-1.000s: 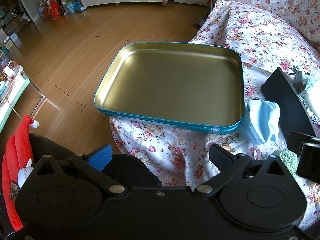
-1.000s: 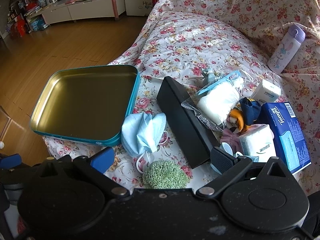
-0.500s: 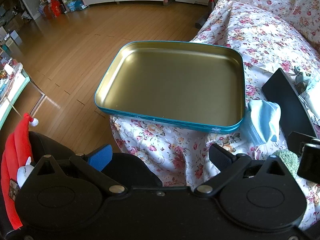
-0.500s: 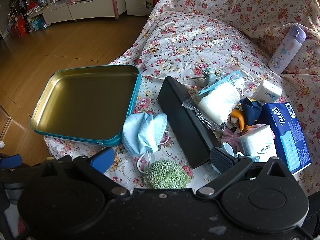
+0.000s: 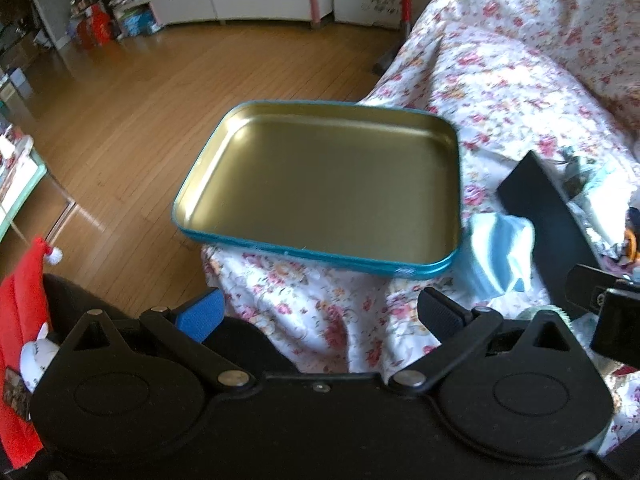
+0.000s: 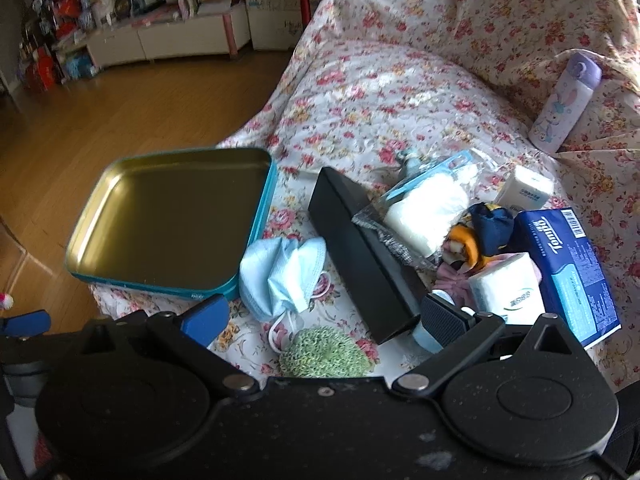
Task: Organize soft objects
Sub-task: 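Reach the left gripper to the green scrubber ball and close on it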
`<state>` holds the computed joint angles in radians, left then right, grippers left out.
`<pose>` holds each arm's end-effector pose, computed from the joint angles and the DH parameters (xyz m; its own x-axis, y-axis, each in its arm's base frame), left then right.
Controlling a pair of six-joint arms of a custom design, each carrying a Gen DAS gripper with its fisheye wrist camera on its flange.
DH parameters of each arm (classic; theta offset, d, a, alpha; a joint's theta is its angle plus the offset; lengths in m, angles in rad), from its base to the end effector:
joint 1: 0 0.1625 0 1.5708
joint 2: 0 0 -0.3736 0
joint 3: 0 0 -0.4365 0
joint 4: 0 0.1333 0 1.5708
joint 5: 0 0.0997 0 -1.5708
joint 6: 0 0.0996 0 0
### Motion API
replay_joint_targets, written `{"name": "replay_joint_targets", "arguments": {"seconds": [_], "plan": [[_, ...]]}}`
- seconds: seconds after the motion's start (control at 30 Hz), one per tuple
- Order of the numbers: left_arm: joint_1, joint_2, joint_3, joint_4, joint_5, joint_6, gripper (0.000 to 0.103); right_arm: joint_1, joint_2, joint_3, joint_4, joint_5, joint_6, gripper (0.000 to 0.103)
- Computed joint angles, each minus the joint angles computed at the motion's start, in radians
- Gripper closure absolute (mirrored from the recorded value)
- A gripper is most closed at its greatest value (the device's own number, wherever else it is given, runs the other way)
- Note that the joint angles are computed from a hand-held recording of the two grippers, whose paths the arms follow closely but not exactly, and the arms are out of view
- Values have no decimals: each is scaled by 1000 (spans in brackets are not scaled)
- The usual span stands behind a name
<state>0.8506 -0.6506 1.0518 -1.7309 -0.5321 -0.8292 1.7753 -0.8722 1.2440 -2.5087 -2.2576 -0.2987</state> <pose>-0.3523 -0.7337 0.1454 -0.6382 -0.2078 -0.7413 0.2515 0.8538 -0.4558 0.2255 -0.7421 0.2785 -0.7392 -0.0750 0.6693 -0.4069 0.8416 -0.3551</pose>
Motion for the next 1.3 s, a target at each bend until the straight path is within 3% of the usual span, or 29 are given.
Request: {"name": "replay_joint_targets", "arguments": {"seconds": [0.13,0.3,0.53,0.63,0.83,0.97,1.17,1.3], "plan": [[-17,3,33,-117,14,91,4,-21,-62,90,-133,25,-40,0],[-31,21,45,-230,-10,220,4,-55,-118,190,-339,-27,-104,0],[-49,37,78,-362,-35,342,4,-121,-183,247,-412,-67,-96,1],[-47,38,69,-339,-92,326,4,-144,-217,266,-409,-21,-91,1],[-40,43,48,-254,-175,250,4,-184,-272,330,-430,111,-173,3],[-29,44,34,-203,-253,196,5,-201,-308,362,-391,189,-163,3],[-46,90,13,-231,-212,277,5,-227,-323,356,-337,278,-102,4],[-40,136,-34,-253,-233,328,4,-230,-328,375,-388,298,-111,5]]}}
